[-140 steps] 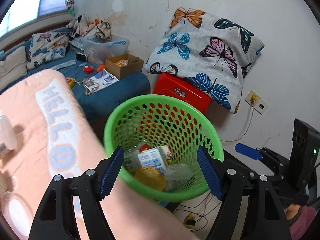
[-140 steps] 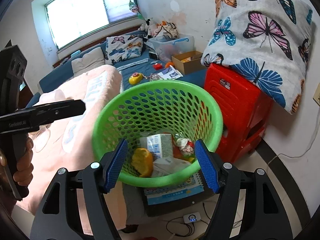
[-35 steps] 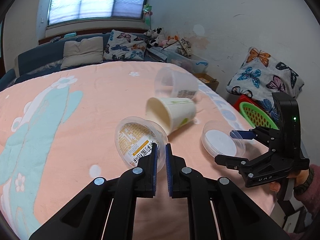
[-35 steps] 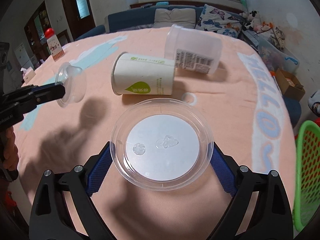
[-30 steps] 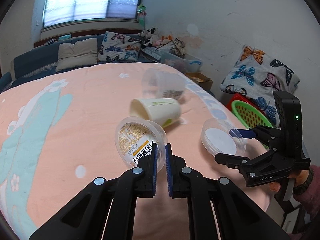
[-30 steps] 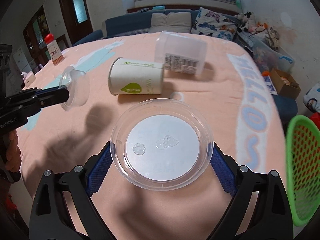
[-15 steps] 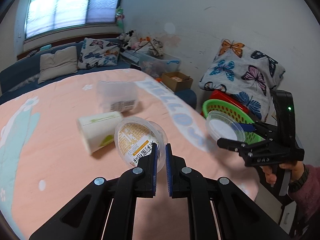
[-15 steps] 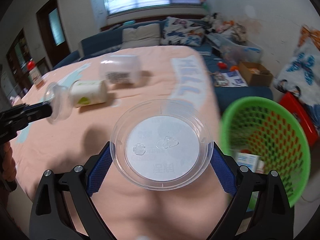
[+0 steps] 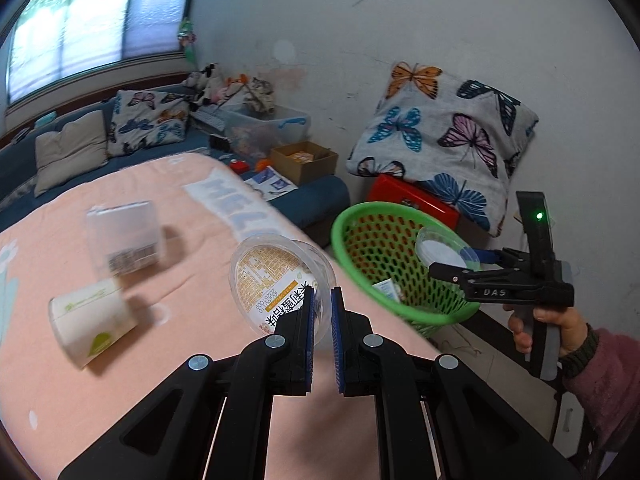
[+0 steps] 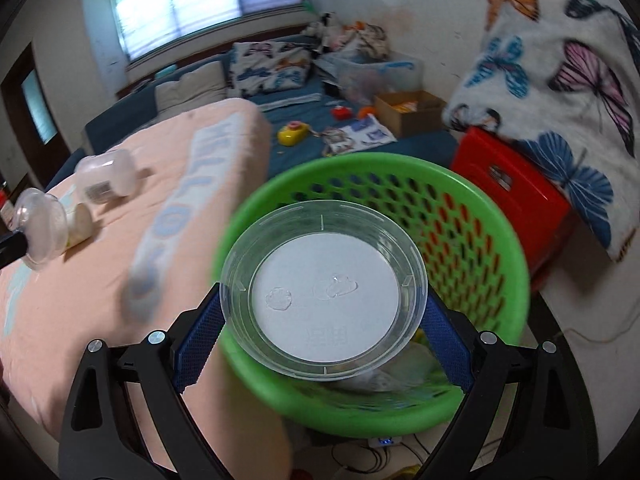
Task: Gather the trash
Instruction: 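Drop the clear lid into the basket with the right gripper while the left carries the tub over, then open the left gripper over the basket to drop the clear tub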
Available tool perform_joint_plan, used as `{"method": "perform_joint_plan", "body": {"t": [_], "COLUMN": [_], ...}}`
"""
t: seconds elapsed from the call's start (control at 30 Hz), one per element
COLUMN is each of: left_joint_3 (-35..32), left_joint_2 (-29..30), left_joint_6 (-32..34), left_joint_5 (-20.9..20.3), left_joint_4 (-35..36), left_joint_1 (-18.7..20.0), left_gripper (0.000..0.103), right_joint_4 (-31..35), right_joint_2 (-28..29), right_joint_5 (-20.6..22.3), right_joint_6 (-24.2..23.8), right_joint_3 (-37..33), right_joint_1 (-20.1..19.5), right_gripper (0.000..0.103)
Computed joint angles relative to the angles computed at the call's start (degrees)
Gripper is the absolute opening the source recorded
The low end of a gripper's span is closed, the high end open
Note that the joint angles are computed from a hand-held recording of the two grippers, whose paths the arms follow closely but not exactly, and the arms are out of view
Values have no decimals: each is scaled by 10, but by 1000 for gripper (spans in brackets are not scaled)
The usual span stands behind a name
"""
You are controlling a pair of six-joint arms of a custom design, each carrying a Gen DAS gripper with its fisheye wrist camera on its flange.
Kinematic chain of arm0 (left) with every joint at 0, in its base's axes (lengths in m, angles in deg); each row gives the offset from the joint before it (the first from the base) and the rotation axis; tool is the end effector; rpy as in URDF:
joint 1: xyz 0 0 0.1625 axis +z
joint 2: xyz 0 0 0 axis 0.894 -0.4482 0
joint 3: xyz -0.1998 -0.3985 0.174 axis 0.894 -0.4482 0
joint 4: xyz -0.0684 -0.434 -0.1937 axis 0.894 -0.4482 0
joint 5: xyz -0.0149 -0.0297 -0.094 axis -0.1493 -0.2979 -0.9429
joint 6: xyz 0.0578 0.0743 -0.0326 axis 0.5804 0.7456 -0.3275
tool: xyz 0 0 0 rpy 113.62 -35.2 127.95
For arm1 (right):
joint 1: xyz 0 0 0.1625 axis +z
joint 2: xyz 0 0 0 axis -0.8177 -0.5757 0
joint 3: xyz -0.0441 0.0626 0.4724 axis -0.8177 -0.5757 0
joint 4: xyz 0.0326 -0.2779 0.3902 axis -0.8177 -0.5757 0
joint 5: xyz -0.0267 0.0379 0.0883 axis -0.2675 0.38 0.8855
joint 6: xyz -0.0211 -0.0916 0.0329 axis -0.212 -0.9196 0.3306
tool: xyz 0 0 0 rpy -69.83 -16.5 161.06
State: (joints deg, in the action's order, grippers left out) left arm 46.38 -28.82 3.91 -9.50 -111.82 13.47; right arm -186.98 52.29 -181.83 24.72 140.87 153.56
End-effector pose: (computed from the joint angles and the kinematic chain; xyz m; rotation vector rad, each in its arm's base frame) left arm -0.0455 -0.7890 0.1678 1.4342 2.5792 -0.5875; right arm 0.1640 -0.6666 -0.0005 -0.0756 -2.1386 1.0775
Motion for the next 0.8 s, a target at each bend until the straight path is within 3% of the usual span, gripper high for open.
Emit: {"method": "perform_joint_plan", "body": {"t": [0.43, 0.8], "left_joint_3": [-9, -34], "left_joint_2": [38, 85], "left_joint_6": [2, -6], "left_joint_5": [4, 9], "left_joint_4": [11, 30], "left_joint_1": [-40, -64], "left_gripper": [8, 8], "right_joint_4": [-28, -67], "right_joint_2": [-26, -33], "right_joint_5": [14, 24], "right_joint_6": [22, 16], "right_joint_3": [44, 72], "right_joint_1": [-30, -23], "right_gripper": [93, 93]}}
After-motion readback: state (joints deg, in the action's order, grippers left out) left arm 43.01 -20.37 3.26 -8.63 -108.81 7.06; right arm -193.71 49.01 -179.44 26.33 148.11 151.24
